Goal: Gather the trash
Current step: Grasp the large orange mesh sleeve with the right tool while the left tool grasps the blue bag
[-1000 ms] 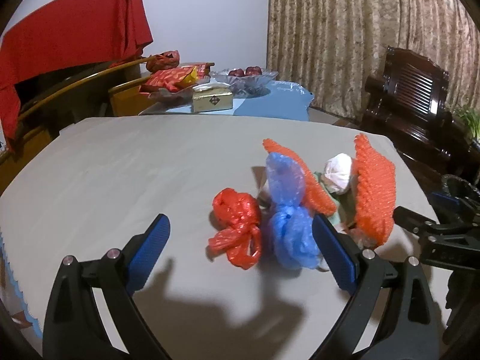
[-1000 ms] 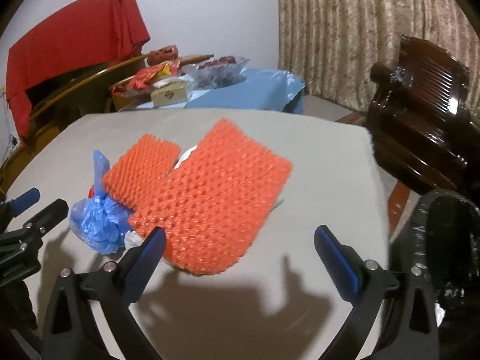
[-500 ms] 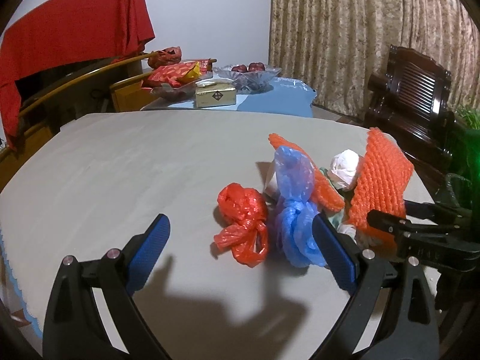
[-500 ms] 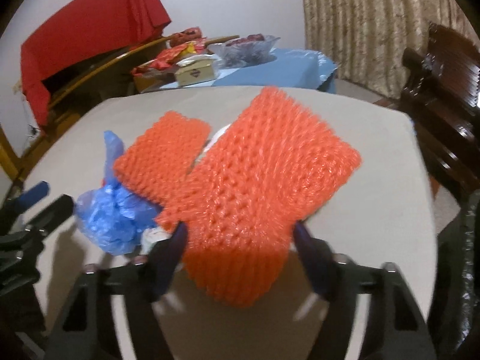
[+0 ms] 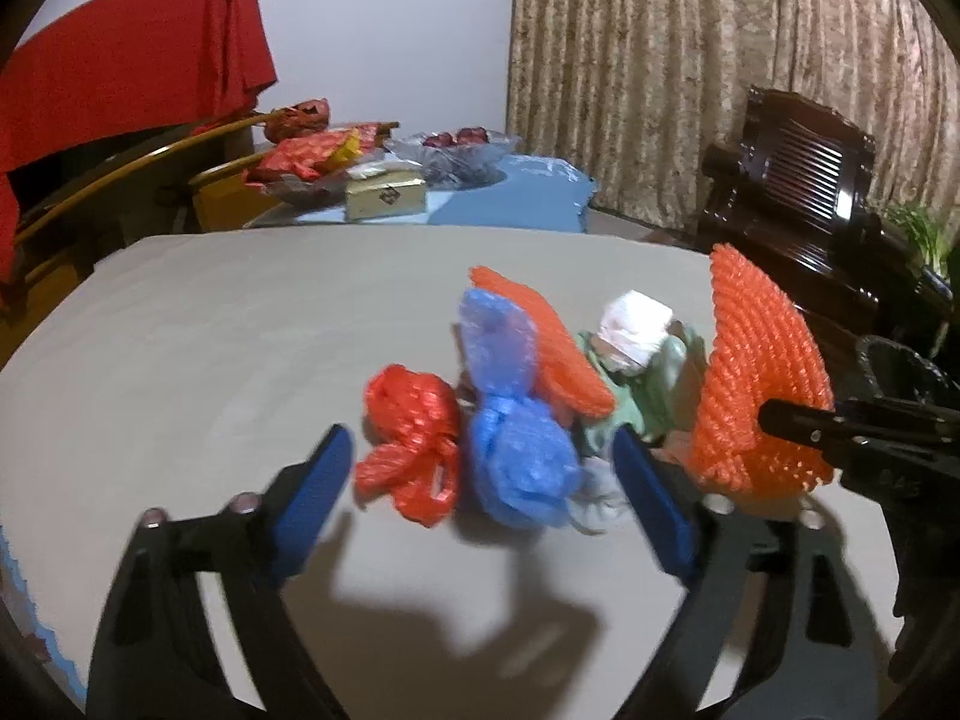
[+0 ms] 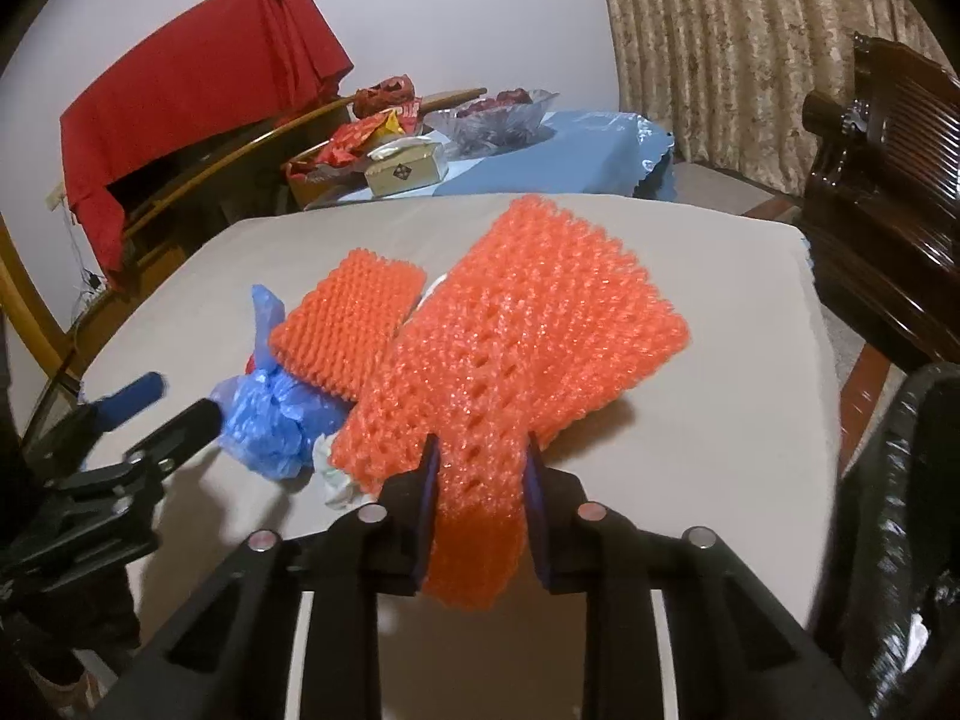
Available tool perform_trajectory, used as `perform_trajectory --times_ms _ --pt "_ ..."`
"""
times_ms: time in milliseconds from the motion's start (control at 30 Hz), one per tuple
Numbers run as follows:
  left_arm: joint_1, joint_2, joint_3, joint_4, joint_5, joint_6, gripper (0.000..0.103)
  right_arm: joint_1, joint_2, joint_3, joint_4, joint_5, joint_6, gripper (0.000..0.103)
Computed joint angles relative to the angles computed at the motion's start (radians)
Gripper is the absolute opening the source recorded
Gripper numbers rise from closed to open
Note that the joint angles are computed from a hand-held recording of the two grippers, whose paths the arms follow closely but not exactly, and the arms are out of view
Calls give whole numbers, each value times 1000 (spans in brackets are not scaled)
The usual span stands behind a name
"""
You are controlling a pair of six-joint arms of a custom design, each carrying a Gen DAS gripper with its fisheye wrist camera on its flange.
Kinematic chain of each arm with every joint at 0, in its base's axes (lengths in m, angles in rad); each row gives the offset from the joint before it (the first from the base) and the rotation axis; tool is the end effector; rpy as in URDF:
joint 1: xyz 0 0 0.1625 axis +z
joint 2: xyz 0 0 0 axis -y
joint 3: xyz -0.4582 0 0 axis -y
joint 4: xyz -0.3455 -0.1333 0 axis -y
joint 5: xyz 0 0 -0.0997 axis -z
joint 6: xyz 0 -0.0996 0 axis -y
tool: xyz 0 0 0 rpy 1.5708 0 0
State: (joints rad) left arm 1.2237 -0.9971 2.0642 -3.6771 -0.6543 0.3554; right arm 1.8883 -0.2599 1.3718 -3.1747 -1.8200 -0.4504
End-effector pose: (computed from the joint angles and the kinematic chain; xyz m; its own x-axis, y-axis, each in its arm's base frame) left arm 0.0234 -0.5596 0.3000 -0.6947 -0.2430 -0.6770 0.4418 0.5987 -0.6682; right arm 0.3310 -0.6589 -0.0675 -0.7418 -0.5372 0.4013 -0.6644 0.6703 -0.3307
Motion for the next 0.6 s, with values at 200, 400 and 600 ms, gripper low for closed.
perform_trajectory --times_ms 200,400,600 --pt "10 30 -20 42 -11 -25 68 -6 -33 42 -26 6 0 25" --pt "21 48 -50 109 -14 -55 38 -9 -50 68 -36 8 -3 25" --pt "16 45 -41 107 -19 -54 15 -9 -62 88 -46 -1 -4 25"
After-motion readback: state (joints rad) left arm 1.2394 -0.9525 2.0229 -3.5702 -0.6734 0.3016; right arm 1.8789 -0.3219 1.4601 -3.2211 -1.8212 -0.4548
